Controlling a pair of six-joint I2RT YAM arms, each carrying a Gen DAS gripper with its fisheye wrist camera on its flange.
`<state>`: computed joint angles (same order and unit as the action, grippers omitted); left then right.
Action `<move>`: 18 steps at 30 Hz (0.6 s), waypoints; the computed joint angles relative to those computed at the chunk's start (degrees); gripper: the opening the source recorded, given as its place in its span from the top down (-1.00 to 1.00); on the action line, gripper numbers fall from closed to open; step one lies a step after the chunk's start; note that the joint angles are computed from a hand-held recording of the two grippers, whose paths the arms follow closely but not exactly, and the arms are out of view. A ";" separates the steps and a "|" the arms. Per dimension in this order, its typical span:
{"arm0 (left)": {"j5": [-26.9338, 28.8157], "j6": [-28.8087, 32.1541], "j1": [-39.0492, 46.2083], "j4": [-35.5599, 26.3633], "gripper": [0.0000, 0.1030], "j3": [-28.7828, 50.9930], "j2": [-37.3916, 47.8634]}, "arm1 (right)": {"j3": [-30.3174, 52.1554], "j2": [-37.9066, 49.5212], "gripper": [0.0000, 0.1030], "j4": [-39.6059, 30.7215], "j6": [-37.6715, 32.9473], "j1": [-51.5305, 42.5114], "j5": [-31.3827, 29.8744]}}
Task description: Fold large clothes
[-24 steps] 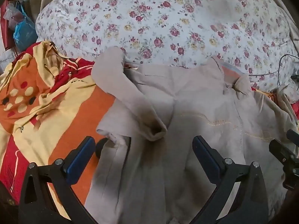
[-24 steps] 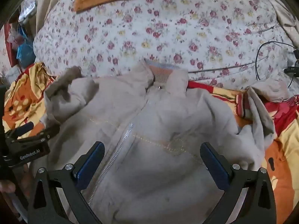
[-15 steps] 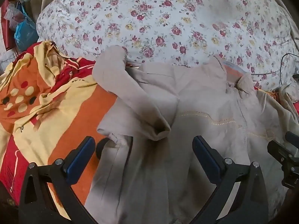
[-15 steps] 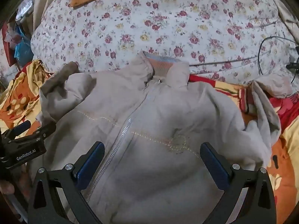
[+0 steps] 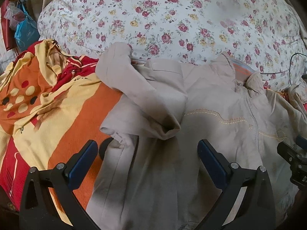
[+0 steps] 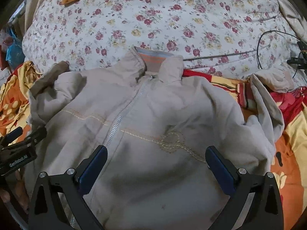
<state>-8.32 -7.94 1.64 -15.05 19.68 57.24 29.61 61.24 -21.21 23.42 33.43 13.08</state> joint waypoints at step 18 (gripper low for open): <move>-0.36 0.50 0.11 0.34 -1.00 -1.01 -1.33 | 0.53 1.56 -0.98 -0.53 -2.30 0.24 0.50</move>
